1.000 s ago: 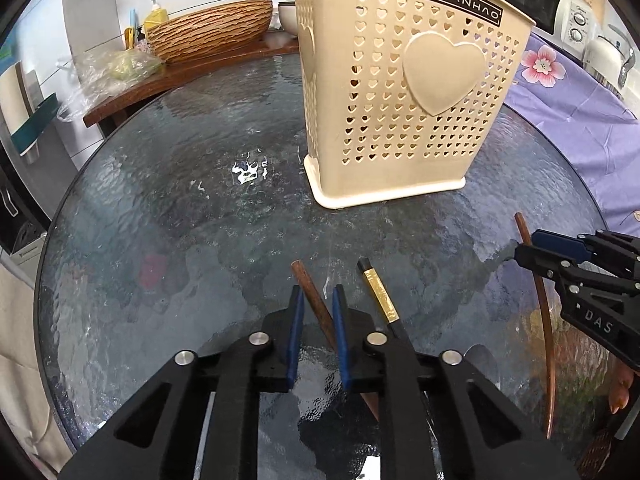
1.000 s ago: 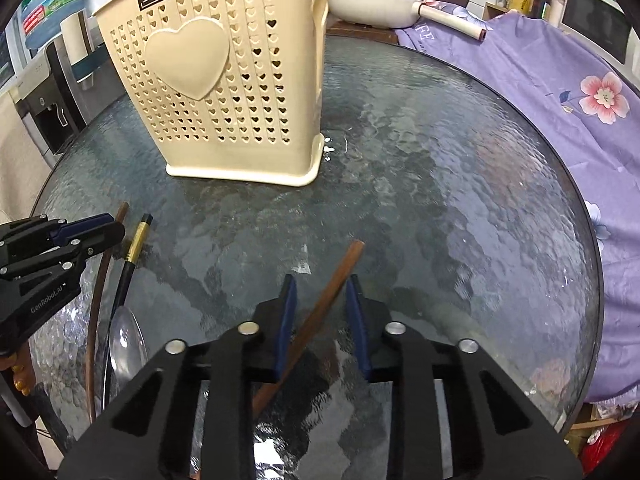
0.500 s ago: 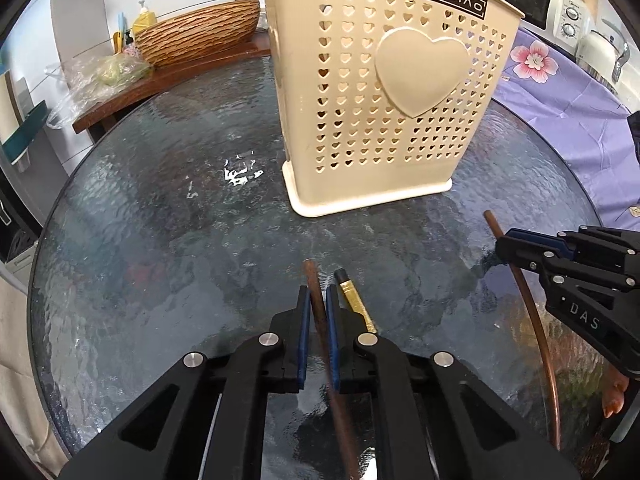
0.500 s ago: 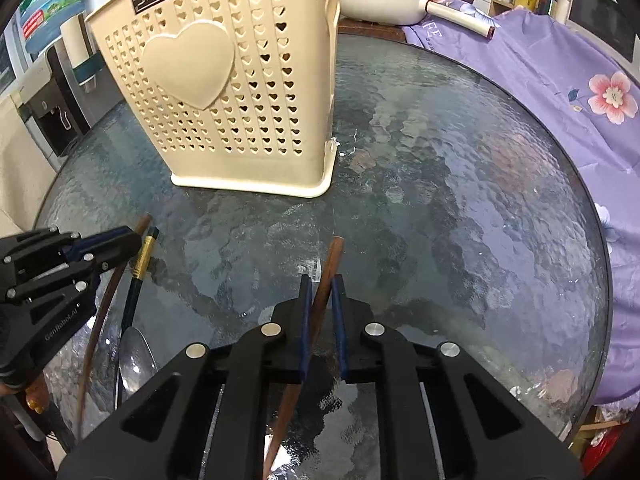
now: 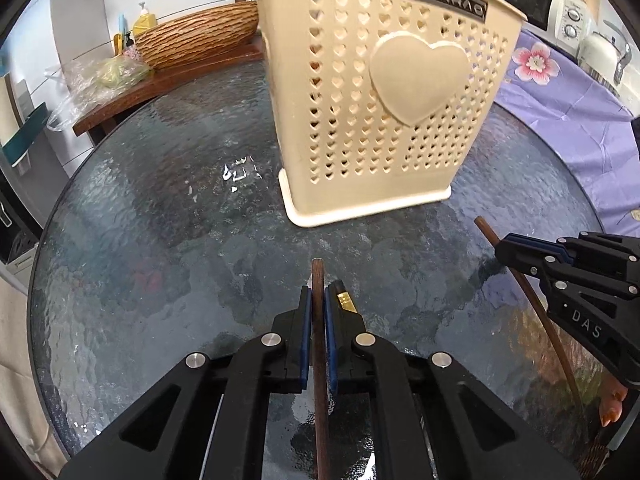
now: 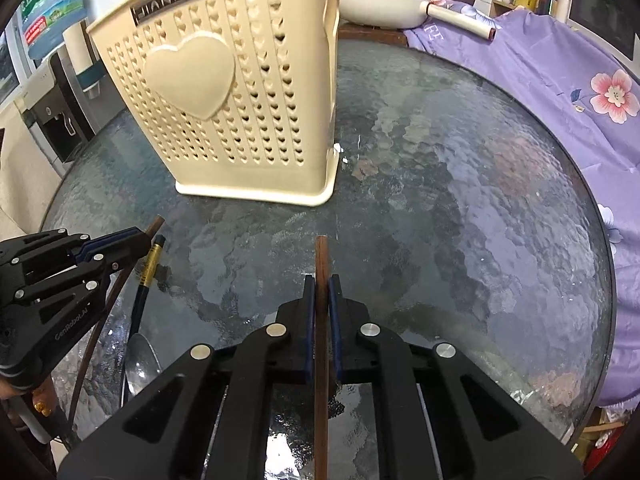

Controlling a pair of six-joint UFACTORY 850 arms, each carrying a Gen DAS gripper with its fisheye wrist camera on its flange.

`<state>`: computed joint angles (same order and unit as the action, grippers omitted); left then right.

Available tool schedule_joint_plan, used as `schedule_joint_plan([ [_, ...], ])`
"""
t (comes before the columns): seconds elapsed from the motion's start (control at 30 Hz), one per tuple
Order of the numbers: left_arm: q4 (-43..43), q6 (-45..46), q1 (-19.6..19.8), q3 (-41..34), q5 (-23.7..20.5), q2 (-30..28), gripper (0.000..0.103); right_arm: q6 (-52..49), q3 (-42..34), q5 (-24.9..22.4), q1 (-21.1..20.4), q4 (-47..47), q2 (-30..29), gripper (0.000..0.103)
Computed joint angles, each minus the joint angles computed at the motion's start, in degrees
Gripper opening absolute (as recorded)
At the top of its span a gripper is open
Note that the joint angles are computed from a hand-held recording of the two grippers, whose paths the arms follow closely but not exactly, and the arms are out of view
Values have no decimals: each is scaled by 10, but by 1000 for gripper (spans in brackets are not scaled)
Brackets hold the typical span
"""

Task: Organize utensils
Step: 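Lift the brown chopstick with the left gripper while the right gripper carries its chopstick to the holder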

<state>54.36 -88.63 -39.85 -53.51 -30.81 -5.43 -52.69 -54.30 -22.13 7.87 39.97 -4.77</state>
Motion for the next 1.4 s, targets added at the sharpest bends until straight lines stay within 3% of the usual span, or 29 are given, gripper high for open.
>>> schedule_joint_plan([
  [0.53, 104, -116, -25, 30, -16, 74, 6, -221, 18, -94, -55, 241, 63, 7],
  [1.13, 189, -177, -84, 39, -85, 145, 6, -311, 33, -224, -120, 337, 147, 7],
  [1.4, 220, -188, -112, 36, -116, 163, 6, -338, 36, -255, -140, 370, 177, 7],
])
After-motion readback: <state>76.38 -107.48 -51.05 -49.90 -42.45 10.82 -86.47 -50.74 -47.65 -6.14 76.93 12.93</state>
